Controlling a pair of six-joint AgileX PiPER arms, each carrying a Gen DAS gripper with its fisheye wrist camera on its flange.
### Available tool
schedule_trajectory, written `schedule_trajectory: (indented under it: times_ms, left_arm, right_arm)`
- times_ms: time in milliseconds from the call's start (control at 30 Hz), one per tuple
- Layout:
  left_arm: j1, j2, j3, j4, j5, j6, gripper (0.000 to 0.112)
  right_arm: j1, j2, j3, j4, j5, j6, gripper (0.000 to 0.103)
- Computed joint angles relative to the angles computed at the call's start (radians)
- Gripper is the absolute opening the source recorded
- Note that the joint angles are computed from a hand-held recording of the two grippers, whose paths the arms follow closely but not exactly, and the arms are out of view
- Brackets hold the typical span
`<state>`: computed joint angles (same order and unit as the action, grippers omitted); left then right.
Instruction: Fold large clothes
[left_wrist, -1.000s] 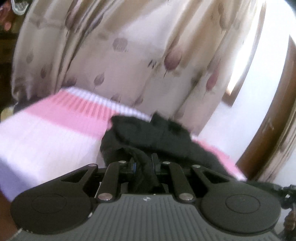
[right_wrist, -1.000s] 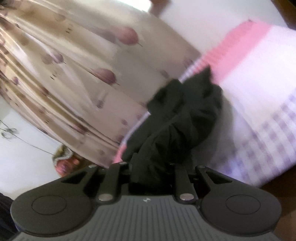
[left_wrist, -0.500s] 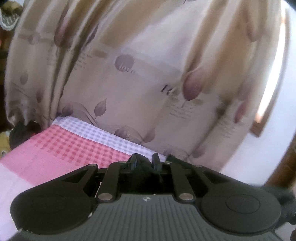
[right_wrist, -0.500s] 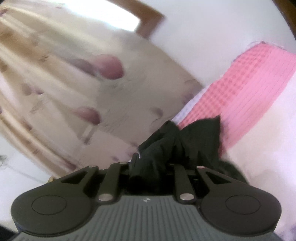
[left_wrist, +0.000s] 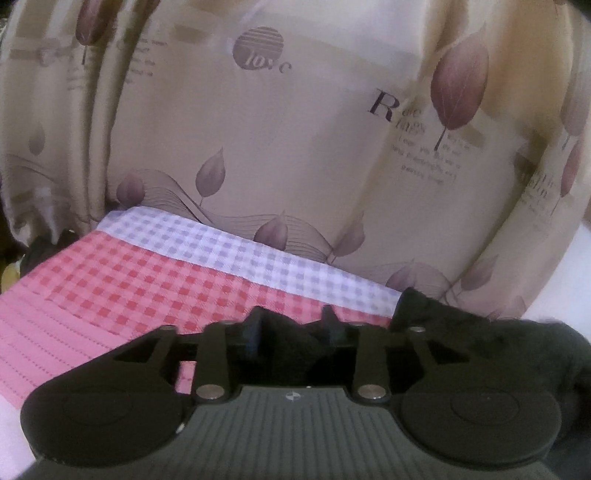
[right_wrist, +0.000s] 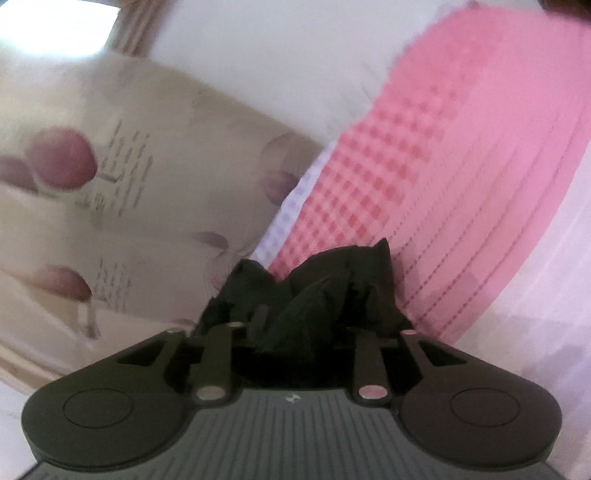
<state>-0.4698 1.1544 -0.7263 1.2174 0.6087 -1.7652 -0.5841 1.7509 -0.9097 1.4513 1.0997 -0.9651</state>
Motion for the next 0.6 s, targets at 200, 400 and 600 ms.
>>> schedule_trajectory:
  times_ms: [200,400,600]
  left_arm:
    - [-0.201,0.019,0.079,0.319,0.29,-0.263,0.103]
    - [-0.254,-0.005,0.031,0.294,0.11,-0.218,0.068]
    - [-0.238,0.256,-0.192,0.281,-0.11,-0.027,0.026]
  right_arm:
    - [-0.089,-0.041,0.139,0.137,0.109,-0.137,0.083]
    - [0.074,-0.297,0.177,0.063,-0.094,-0.316,0.063]
    - [0.634,-0.307,0.031,-0.148,-0.558,-0.26,0.024]
